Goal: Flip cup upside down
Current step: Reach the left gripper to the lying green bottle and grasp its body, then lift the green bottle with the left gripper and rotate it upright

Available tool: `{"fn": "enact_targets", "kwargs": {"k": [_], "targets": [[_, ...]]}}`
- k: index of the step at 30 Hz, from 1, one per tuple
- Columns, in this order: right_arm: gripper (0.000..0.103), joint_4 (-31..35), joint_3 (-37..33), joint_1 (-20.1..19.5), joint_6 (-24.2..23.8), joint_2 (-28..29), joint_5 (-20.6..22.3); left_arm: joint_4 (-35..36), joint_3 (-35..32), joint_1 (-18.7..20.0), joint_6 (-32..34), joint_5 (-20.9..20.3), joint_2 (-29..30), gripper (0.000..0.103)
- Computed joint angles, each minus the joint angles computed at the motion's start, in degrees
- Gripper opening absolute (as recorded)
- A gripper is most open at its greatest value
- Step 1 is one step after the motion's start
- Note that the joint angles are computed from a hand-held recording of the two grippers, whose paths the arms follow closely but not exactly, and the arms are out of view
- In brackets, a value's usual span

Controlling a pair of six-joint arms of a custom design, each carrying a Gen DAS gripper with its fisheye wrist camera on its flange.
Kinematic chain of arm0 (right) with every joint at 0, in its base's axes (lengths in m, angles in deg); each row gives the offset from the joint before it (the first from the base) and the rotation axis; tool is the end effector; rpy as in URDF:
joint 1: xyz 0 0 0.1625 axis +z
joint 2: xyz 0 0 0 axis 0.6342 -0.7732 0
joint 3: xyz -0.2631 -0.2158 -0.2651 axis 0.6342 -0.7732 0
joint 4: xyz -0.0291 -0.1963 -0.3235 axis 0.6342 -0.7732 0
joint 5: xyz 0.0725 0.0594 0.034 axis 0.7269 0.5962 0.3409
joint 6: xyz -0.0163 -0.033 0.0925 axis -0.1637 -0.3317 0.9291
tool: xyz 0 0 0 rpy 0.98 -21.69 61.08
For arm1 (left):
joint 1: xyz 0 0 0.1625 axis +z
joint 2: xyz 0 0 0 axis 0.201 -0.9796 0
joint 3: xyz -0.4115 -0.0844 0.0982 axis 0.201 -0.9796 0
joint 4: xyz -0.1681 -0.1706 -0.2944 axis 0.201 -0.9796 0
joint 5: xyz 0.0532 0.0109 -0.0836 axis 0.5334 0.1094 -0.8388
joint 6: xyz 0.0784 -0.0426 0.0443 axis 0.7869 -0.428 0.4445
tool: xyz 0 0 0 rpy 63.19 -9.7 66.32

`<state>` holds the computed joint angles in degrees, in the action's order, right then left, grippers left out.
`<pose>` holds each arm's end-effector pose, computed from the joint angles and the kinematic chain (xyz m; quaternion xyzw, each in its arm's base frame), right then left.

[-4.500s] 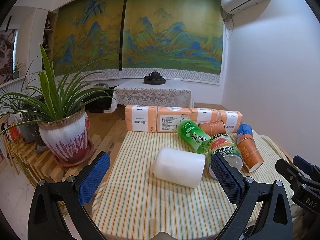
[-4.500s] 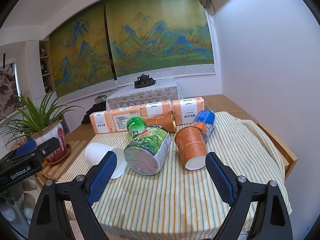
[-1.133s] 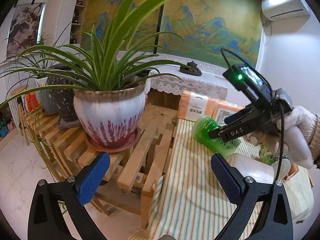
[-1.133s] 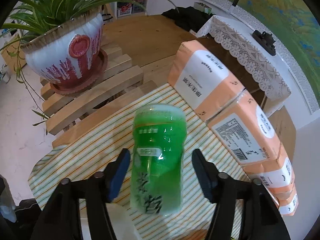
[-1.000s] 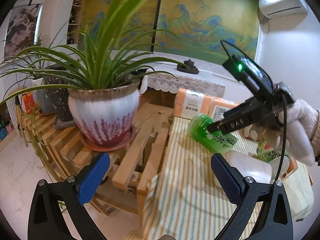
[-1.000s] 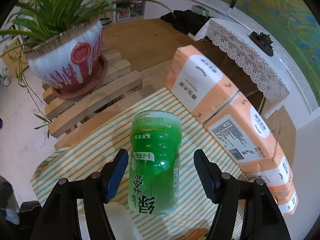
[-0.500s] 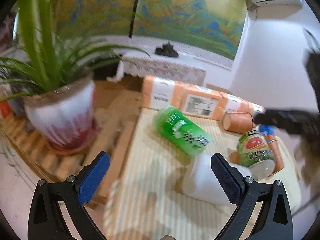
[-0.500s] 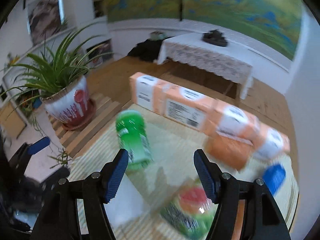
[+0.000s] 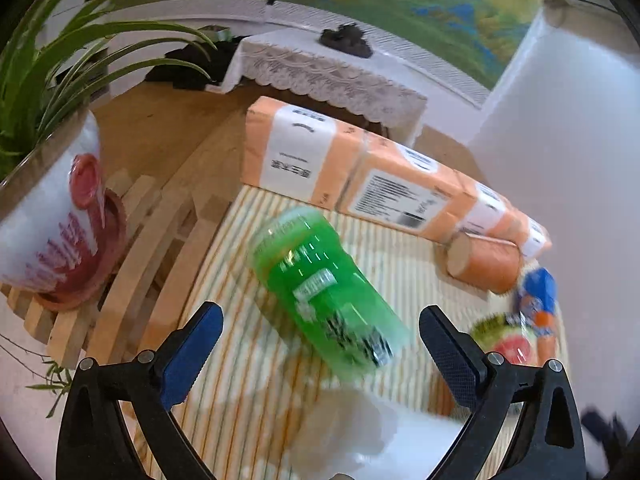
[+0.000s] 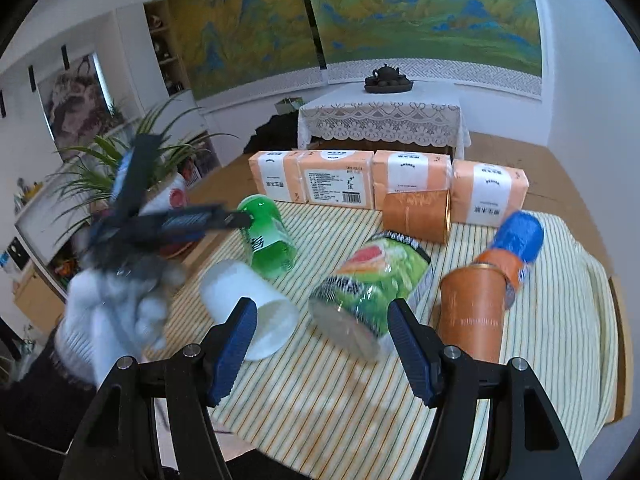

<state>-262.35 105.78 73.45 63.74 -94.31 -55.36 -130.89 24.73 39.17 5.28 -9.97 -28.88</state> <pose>0.2247 -0.3768 0.2098 0.0408 -0.8455 0.4432 0.2949 -0.2790 -0.6197 0.1048 0.2683 0.9328 -0.1760 0.1641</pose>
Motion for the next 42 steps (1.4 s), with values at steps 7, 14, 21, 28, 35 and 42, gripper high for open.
{"fn": "enact_targets", "kwargs": {"k": [7,14,21,28,35,42], "targets": [[0.064,-6.7,3.03,1.74,-1.17,1.88,-0.9,10.14,-9.4,2.26,-8.33,0.23,4.77,0.091],[0.064,-8.58,5.26,1.52,-0.41,1.75,-0.07,12.37,-12.31,2.63,-9.41,0.25,7.03,0.089],[0.064,-6.72,6.11,1.61,1.29,1.71,1.38,13.81,-14.17,2.74,-9.61,-0.99,7.87,0.075],[0.064,-6.24,6.06,1.33,2.38,2.92,2.14,12.58,-14.67,2.62,-8.75,-1.51,8.08,0.066],[0.063,-6.1,6.0,0.54,3.58,3.86,2.92,14.7,-16.07,2.7,-8.23,-2.04,8.66,0.067],[0.063,-5.81,5.64,1.03,3.59,4.26,2.84,20.05,-20.17,3.95,-11.51,-5.07,10.58,0.076]]}}
